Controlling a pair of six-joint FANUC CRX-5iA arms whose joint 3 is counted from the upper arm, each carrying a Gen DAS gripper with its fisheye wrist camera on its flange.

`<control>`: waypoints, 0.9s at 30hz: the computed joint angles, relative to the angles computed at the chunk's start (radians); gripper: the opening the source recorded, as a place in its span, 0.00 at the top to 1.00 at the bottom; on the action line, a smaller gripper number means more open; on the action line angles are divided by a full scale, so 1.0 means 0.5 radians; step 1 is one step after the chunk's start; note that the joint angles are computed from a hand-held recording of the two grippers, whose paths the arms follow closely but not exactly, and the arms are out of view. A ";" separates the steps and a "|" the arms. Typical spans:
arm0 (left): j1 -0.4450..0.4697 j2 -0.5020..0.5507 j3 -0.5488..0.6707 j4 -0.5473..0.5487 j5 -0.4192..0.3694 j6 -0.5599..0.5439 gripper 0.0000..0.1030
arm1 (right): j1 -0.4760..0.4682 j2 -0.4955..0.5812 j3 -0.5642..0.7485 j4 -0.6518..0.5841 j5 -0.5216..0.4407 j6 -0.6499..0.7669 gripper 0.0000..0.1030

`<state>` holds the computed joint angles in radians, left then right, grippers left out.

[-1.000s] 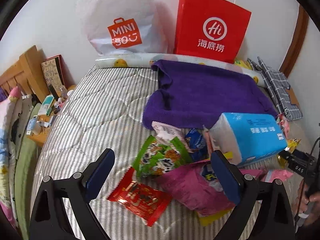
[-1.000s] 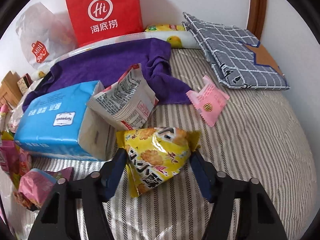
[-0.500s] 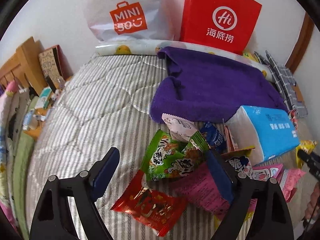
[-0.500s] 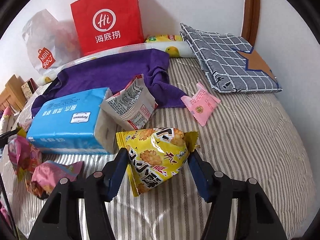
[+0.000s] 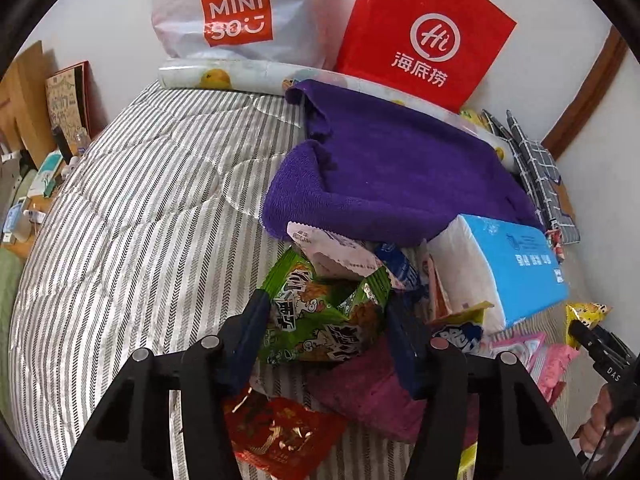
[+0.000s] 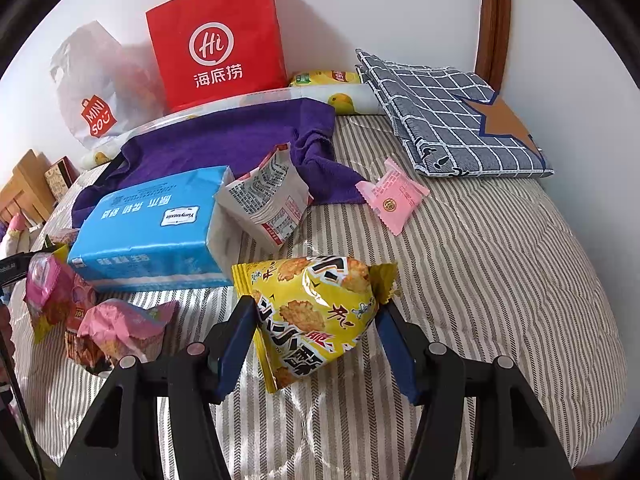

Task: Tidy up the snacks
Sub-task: 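Lift the yellow chip bag with the right tool while the left tool grasps the green snack bag, then carry both bags over the purple towel, left tool green bag, right tool yellow bag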

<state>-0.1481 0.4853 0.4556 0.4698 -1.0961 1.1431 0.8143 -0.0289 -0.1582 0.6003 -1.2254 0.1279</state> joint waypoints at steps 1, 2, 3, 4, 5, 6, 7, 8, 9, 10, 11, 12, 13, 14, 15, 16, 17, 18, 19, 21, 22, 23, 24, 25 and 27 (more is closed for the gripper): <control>0.007 -0.018 -0.029 0.023 0.008 -0.013 0.46 | 0.007 -0.005 -0.002 0.007 -0.005 -0.007 0.43; 0.012 -0.028 -0.042 0.032 0.011 -0.022 0.46 | 0.013 -0.007 -0.001 0.012 -0.010 -0.012 0.43; 0.015 -0.050 -0.066 0.034 0.026 -0.034 0.46 | 0.020 -0.008 0.001 0.021 -0.020 -0.017 0.43; 0.016 -0.075 -0.087 0.019 0.044 -0.039 0.46 | 0.025 -0.008 0.004 0.026 -0.028 -0.019 0.43; 0.015 -0.104 -0.107 -0.007 0.069 -0.039 0.46 | 0.032 -0.010 0.007 0.033 -0.033 -0.023 0.43; 0.016 -0.113 -0.109 -0.019 0.077 -0.041 0.46 | 0.039 -0.012 0.009 0.042 -0.036 -0.028 0.43; 0.017 -0.140 -0.129 -0.037 0.099 -0.045 0.46 | 0.047 -0.015 0.010 0.051 -0.039 -0.034 0.43; 0.019 -0.162 -0.142 -0.047 0.113 -0.048 0.46 | 0.052 -0.016 0.014 0.057 -0.044 -0.037 0.43; 0.021 -0.176 -0.152 -0.050 0.121 -0.050 0.46 | 0.059 -0.015 0.018 0.064 -0.051 -0.043 0.43; 0.029 -0.199 -0.169 -0.043 0.128 -0.058 0.46 | 0.069 -0.017 0.022 0.072 -0.059 -0.052 0.43; 0.031 -0.211 -0.176 -0.038 0.132 -0.063 0.46 | 0.075 -0.021 0.024 0.075 -0.064 -0.056 0.43; 0.034 -0.232 -0.191 -0.035 0.143 -0.070 0.47 | 0.084 -0.023 0.029 0.082 -0.071 -0.063 0.43; 0.036 -0.256 -0.206 -0.038 0.160 -0.073 0.46 | 0.095 -0.025 0.035 0.089 -0.081 -0.069 0.43; 0.035 -0.267 -0.210 -0.039 0.166 -0.071 0.47 | 0.100 -0.024 0.042 0.094 -0.091 -0.069 0.43; 0.038 -0.282 -0.220 -0.029 0.172 -0.076 0.46 | 0.111 -0.020 0.055 0.103 -0.110 -0.071 0.43; 0.040 -0.286 -0.215 -0.015 0.160 -0.074 0.46 | 0.121 -0.019 0.065 0.113 -0.124 -0.075 0.43; 0.043 -0.300 -0.220 0.003 0.160 -0.079 0.46 | 0.129 -0.023 0.068 0.122 -0.130 -0.080 0.43; 0.041 -0.308 -0.226 0.010 0.163 -0.082 0.46 | 0.139 -0.027 0.071 0.131 -0.138 -0.088 0.43; 0.041 -0.318 -0.232 0.032 0.159 -0.095 0.46 | 0.148 -0.028 0.080 0.139 -0.148 -0.095 0.43; 0.035 -0.332 -0.244 0.067 0.152 -0.111 0.46 | 0.167 -0.027 0.099 0.156 -0.176 -0.102 0.43; 0.029 -0.340 -0.249 0.083 0.148 -0.119 0.46 | 0.174 -0.026 0.109 0.161 -0.186 -0.106 0.43; 0.020 -0.349 -0.253 0.088 0.147 -0.126 0.47 | 0.181 -0.025 0.118 0.164 -0.193 -0.107 0.43; 0.014 -0.353 -0.256 0.087 0.150 -0.127 0.46 | 0.188 -0.025 0.125 0.172 -0.199 -0.107 0.43; 0.004 -0.363 -0.263 0.094 0.154 -0.134 0.46 | 0.196 -0.026 0.130 0.183 -0.207 -0.107 0.43; -0.008 -0.376 -0.272 0.111 0.150 -0.145 0.46 | 0.207 -0.022 0.146 0.198 -0.220 -0.099 0.43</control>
